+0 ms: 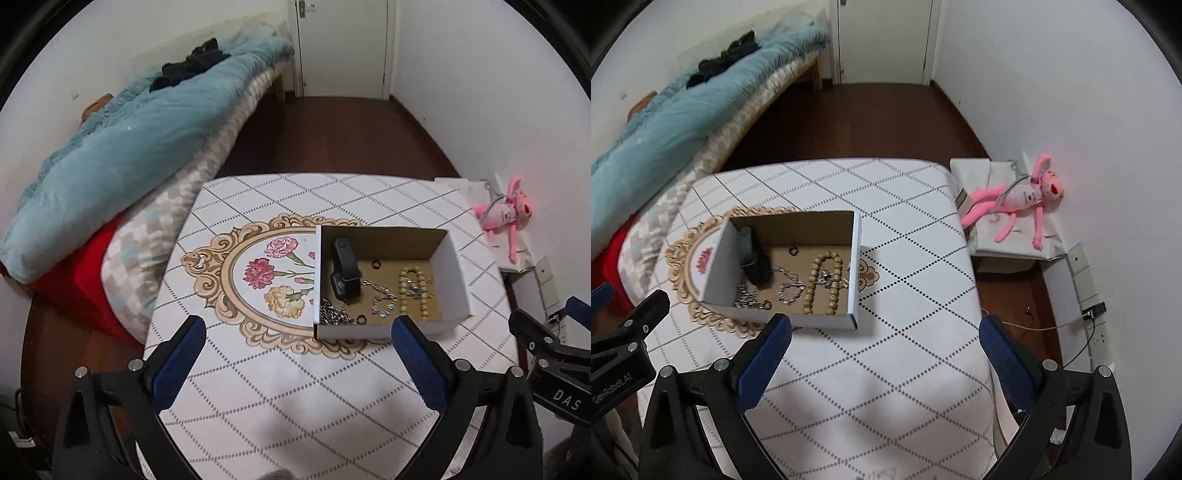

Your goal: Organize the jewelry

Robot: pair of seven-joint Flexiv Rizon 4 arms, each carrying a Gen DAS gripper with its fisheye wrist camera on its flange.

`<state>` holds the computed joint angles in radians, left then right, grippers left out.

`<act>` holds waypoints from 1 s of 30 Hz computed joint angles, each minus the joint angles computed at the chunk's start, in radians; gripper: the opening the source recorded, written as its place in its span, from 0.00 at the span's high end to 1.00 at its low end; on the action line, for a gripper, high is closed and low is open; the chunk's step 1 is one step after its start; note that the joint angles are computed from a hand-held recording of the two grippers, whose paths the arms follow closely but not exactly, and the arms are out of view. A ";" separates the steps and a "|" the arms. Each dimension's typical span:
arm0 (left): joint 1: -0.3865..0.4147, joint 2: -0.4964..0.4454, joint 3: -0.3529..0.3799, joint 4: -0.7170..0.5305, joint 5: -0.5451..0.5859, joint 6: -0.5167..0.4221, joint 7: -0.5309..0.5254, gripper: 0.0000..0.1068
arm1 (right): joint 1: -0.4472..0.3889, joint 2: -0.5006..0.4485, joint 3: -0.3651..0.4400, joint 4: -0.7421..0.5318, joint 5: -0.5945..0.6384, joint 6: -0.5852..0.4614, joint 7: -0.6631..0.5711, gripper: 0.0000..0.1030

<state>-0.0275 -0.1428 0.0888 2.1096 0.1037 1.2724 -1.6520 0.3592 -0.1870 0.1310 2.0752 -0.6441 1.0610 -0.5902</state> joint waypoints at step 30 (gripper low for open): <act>0.042 0.394 -0.060 0.208 -0.112 0.039 0.073 0.04 | -0.088 0.409 0.154 0.157 -0.089 -0.057 0.121 0.00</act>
